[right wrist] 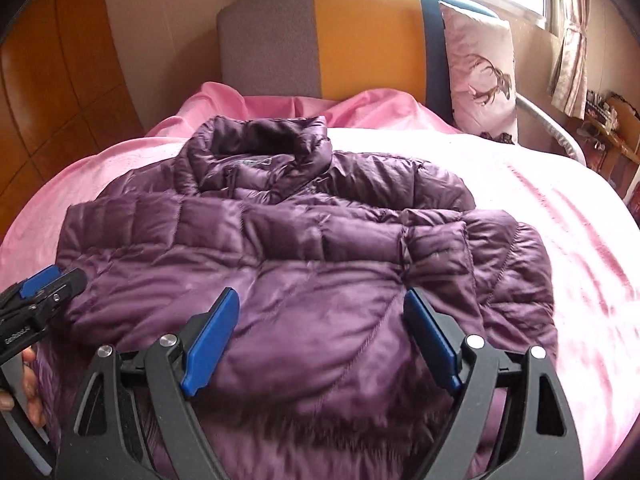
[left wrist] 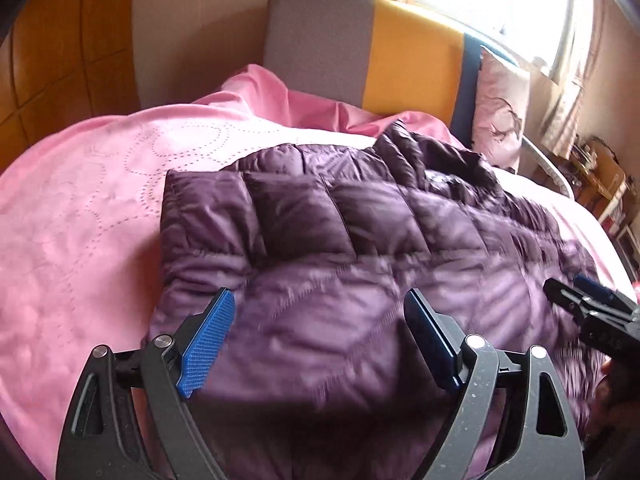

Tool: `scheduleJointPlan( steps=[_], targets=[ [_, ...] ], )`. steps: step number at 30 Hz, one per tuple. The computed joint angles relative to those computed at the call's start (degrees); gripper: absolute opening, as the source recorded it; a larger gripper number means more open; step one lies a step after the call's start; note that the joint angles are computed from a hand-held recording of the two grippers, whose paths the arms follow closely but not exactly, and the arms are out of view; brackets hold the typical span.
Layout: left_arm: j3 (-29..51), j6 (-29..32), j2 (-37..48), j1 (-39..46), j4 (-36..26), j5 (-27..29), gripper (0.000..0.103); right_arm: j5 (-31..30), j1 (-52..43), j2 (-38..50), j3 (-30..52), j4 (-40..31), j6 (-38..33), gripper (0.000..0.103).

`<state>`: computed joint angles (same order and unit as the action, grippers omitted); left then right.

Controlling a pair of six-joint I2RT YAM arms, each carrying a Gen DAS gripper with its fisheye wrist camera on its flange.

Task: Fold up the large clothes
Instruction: 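Smooth the folded jacket flat with both open tools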

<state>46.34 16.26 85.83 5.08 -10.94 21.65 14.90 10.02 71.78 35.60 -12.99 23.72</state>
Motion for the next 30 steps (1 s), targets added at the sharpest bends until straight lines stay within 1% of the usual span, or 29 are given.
scheduleJointPlan(
  steps=[2,3,7,10,13,16,18,21,24,30],
  targets=[
    [-1.24,0.60,0.27,-0.54,1.01,-1.79,0.086,2.20,2.51,-1.79,-1.26,-1.35,1.38,0.084],
    [-1.09,0.33,1.77,-0.69,1.31,-2.27,0.087,2.93,3.12,-1.21,-1.57,-1.47,2.01,0.084],
    [-0.25,-0.63,4.40,-2.19,2.48,-4.59,0.090,2.54,2.83,4.30,-0.52,0.07,2.55,0.085],
    [-0.48,-0.77,2.56,-1.68,1.40,-4.43,0.090,3.08,3.32,4.60,0.67,-1.45,3.15,0.085],
    [-3.01,0.03,-2.55,0.18,0.28,-2.96,0.090,3.21,3.98,0.48,-0.49,-3.32,4.44,0.087],
    [-6.84,2.27,-8.94,3.53,-0.67,-0.36,0.091,3.91,6.02,-6.27,-3.39,-5.44,6.98,0.091],
    [-8.50,3.71,-12.12,6.35,-2.41,1.41,0.091,3.81,7.16,-10.01,-4.51,-7.88,8.53,0.091],
    [-10.36,5.81,-15.60,10.58,-4.82,4.47,0.091,2.47,8.23,-16.35,-6.11,-12.05,10.25,0.093],
    [-12.44,8.52,-18.53,14.37,-6.71,6.21,0.091,2.23,10.07,-20.56,-7.37,-16.75,12.52,0.094],
    [-15.14,15.37,-21.30,20.71,-10.76,8.50,0.091,4.99,13.77,-28.35,-10.53,-24.50,17.41,0.094]
  ],
)
